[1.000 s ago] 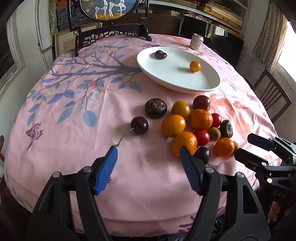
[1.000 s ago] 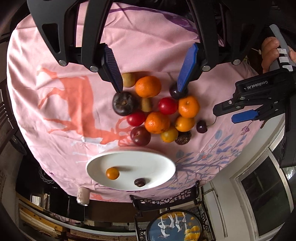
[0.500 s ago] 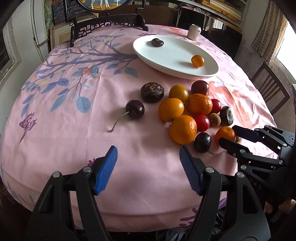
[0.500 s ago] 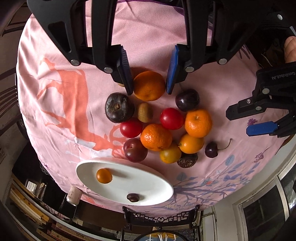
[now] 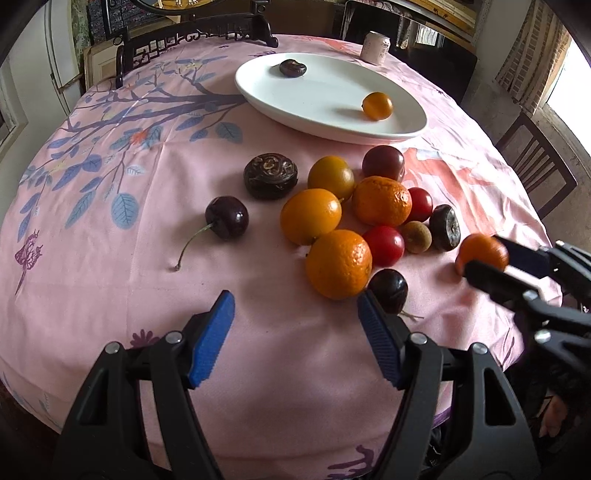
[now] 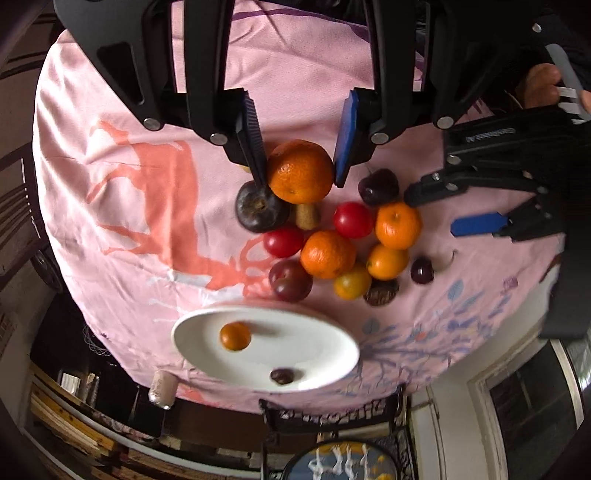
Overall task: Organize fruits
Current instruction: 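Grasp a tangerine with the right gripper while the left gripper grasps an orange, then lower both fruits onto the white plate and open both grippers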
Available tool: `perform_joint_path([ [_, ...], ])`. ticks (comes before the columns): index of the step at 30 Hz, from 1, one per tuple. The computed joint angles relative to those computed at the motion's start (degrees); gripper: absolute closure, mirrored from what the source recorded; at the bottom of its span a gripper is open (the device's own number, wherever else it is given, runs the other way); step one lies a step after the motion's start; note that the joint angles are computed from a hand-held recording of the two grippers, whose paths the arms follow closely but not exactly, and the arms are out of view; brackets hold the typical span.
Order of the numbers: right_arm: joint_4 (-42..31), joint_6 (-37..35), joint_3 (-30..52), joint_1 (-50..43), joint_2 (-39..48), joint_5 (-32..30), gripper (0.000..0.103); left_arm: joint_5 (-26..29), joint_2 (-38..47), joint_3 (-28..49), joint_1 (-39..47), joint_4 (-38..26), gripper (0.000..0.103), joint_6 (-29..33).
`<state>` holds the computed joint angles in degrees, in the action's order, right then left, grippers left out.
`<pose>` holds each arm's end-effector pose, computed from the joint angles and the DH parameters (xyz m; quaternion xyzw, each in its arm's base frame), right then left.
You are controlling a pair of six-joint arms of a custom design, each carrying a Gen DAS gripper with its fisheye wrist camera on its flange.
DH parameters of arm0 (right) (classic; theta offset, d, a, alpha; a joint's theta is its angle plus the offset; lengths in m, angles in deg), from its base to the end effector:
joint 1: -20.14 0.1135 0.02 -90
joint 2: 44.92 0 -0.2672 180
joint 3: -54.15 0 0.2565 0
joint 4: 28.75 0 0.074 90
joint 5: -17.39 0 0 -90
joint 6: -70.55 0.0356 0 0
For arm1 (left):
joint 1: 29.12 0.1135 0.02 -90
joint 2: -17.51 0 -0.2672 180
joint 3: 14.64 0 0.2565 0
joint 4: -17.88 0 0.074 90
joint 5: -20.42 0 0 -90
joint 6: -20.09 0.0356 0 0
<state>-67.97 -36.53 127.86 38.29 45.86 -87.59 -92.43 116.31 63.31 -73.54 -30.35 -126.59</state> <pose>0.3098 0.1112 0.2152 -0.3232 0.8929 0.1274 0.2863 0.2516 -0.2272 0.1865 -0.1387 0.9545 -0.0136 0.2635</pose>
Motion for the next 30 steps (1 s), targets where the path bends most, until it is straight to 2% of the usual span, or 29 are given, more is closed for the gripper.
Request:
perform_joint_path([
  [3, 1.0, 1.6, -0.6, -3.9, -2.6, -2.4, 0.066, 1.0, 2.0, 1.7, 0.5, 0.0, 0.033, 0.8],
  [6, 0.5, 2.0, -0.5, -6.9, -1.7, -4.6, 0.066, 0.9, 4.5, 3.6, 0.7, -0.3, 0.037, 0.8],
  [8, 0.0, 2.1, -0.4, -8.0, -0.7, -6.3, 0.066, 1.2, 5.6, 5.0, 0.8, 0.2, 0.049, 0.9],
  [9, -0.1, 2.0, -0.5, -8.3, -0.4, -7.0, 0.066, 1.7, 5.9, 5.6, 0.9, 0.7, 0.061, 1.1],
  [13, 0.6, 1.5, -1.2, -8.8, -0.5, -8.1, 0.066, 1.8, 6.6, 7.1, 0.8, 1.0, 0.063, 1.0],
  [24, 1.9, 2.6, -0.7, -9.2, 1.6, -10.9, 0.066, -0.8, -1.7, 2.7, -1.1, 1.1, 0.064, -1.2],
  [30, 2.1, 3.9, 1.6, -8.5, 3.6, -10.6, 0.066, -1.8, -3.8, 2.9, -0.9, 0.7, 0.064, 0.0],
])
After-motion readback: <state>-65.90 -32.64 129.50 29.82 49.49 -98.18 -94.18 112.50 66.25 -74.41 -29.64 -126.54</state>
